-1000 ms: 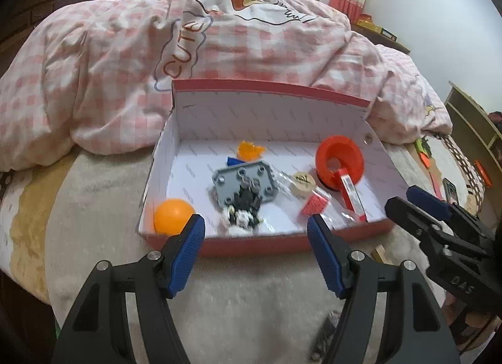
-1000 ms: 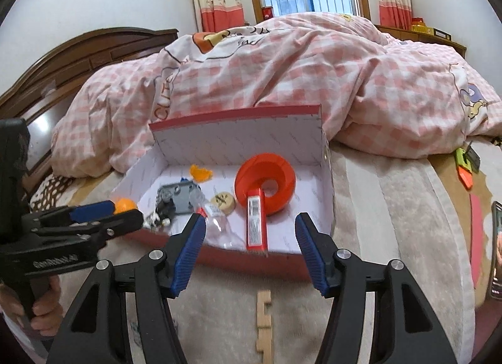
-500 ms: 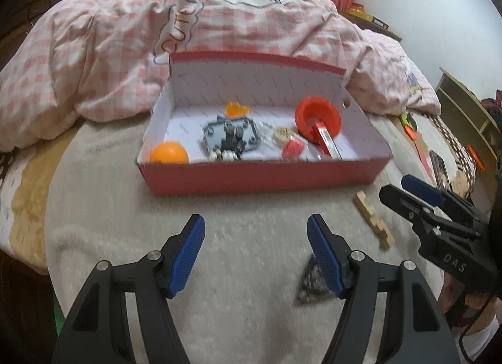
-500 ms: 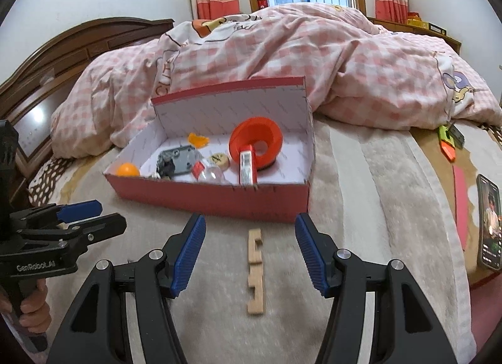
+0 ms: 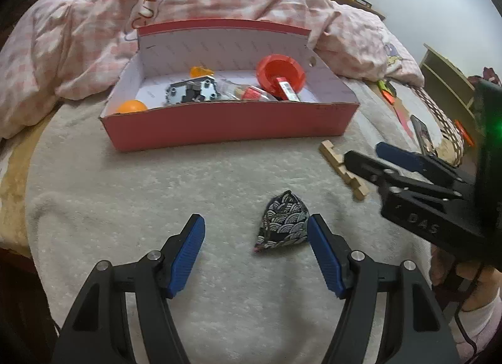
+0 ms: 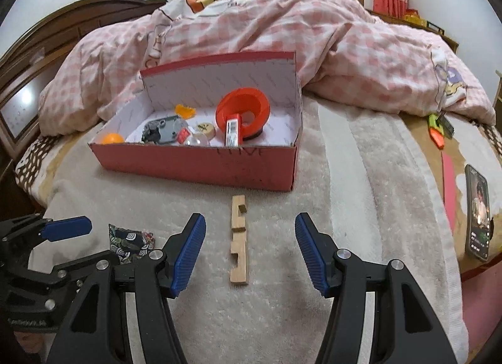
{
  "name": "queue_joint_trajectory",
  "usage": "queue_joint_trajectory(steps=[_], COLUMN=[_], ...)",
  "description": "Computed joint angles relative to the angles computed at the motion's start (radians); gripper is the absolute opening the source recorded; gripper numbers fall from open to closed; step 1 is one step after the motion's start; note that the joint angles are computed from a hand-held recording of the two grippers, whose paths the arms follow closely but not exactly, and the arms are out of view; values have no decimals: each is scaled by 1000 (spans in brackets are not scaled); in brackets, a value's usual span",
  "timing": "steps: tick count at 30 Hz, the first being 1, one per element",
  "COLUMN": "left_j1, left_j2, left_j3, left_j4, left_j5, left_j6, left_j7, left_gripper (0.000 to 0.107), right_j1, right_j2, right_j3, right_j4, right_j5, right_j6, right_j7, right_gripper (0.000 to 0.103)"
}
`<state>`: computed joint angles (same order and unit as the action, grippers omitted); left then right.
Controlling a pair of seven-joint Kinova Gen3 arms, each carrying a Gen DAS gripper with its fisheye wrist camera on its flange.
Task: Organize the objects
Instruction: 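Withdraw both tools toward the fabric pouch and wooden block, then grasp the patterned fabric pouch with the left tool while the right tool grasps the wooden block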
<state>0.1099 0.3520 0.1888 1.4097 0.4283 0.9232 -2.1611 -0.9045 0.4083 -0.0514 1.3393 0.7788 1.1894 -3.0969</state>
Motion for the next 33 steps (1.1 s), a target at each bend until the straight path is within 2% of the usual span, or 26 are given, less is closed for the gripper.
queue_joint_trajectory(steps=[6, 8, 9, 11, 17, 20, 22, 24, 25, 31, 33], left_j1=[11, 29, 39, 47, 105, 102, 102, 101, 99, 92, 117], left_j2=[5, 11, 15, 19, 26, 37, 42, 37, 35, 31, 17], left_j3=[6, 3, 0, 1, -14, -9, -9, -9, -8, -11, -33], left_j4=[-1, -3, -6, -9, -13, -21, -26, -20, -20, -14, 7], left_j5=[-3, -24, -36, -48, -135, -142, -149, -156, -158, -165, -209], left_j6=[6, 2, 2, 1, -37, -33, -32, -43, -44, -59, -108], left_j7=[-11, -2, 7, 14, 71, 88, 99, 100, 98, 103, 137], left_gripper=[68, 68, 68, 68, 68, 68, 65, 51, 48, 42, 42], right_j1=[32, 33, 36, 37, 26, 21, 17, 12, 10, 9, 9], right_j2=[5, 11, 16, 22, 46, 51, 55, 58, 59, 47, 48], right_j3=[-14, -11, -11, -6, 5, 11, 14, 16, 17, 13, 9], right_j4=[3, -3, -8, -17, -52, -60, -66, -70, -71, -54, -58], right_j5=[-58, -72, -83, -98, -113, -116, -115, -112, -110, -108, -112], right_j6=[-46, -46, -44, -37, 6, 17, 26, 30, 30, -3, -5], right_j7=[53, 69, 79, 93, 142, 151, 156, 159, 159, 149, 162], right_gripper=[60, 55, 50, 48, 44, 43, 41, 38, 37, 20, 18])
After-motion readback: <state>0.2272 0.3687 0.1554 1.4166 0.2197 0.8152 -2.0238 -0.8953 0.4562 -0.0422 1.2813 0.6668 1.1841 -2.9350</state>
